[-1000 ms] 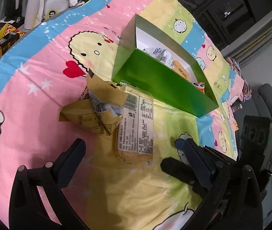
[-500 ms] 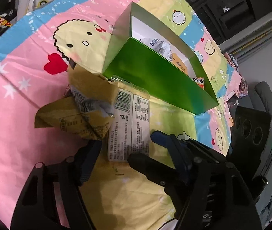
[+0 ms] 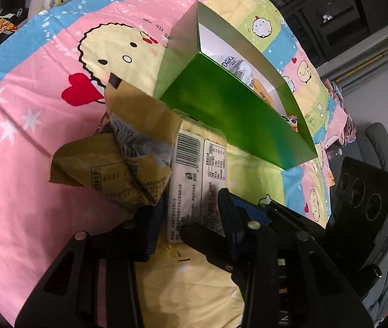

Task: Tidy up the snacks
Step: 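Grasp the clear cracker packet with the left gripper and lift it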

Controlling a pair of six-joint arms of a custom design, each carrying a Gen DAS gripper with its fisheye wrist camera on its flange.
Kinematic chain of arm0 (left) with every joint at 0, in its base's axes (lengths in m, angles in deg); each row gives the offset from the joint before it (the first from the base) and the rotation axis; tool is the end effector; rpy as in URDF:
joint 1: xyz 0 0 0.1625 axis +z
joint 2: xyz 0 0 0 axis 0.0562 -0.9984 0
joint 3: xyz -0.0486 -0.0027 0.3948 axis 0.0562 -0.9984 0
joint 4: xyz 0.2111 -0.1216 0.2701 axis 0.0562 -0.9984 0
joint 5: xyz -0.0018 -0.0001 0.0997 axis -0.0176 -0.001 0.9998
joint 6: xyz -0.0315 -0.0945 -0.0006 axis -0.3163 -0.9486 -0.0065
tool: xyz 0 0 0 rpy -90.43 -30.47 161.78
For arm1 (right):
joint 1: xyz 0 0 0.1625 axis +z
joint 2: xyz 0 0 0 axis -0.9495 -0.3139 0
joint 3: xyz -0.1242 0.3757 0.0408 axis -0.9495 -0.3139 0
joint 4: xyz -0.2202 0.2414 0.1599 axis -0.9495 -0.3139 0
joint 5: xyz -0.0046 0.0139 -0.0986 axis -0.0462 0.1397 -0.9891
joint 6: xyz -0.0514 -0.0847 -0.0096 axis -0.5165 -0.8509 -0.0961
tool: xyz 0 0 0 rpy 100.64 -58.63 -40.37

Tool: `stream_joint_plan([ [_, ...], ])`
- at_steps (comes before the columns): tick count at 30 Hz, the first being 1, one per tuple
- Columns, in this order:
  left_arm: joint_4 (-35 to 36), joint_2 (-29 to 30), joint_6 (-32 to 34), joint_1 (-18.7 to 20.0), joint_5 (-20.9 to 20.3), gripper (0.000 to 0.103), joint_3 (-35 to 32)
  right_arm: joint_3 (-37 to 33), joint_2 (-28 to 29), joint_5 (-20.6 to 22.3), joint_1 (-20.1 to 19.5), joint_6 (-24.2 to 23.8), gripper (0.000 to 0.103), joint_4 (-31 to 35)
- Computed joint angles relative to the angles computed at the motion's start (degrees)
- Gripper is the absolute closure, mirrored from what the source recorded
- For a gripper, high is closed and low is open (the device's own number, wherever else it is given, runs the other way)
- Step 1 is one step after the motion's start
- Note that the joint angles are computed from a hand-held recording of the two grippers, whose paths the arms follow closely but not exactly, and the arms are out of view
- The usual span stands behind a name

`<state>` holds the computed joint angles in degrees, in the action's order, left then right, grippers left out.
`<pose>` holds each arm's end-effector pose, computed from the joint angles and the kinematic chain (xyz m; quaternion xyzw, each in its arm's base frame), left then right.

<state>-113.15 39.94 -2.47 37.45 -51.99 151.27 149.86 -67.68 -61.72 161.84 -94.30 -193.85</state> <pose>-0.3154 -0.4836 0.0544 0.1190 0.9782 -0.1645 0.0432 0.1128 -0.4463 0.2362 0.2125 -0.9365 0.2244 0.1656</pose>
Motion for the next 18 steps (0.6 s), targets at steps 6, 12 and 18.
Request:
stream_joint_plan([
  [6, -0.4, -0.8, -0.2, -1.0, 0.9, 0.064, 1.4, 1.9, -0.9, -0.1, 0.2, -0.7, 0.048, -2.4],
  [12, -1.5, -0.9, -1.4, -2.2, 0.7, 0.064, 3.0, 4.3, -2.7, 0.6, -0.5, -0.9, 0.048, -3.7],
  [18, -1.7, -1.6, -2.5, -4.7, 1.2, 0.064, 4.4, 7.3, -5.7, 0.5, -0.2, -1.1, 0.049, -5.1],
])
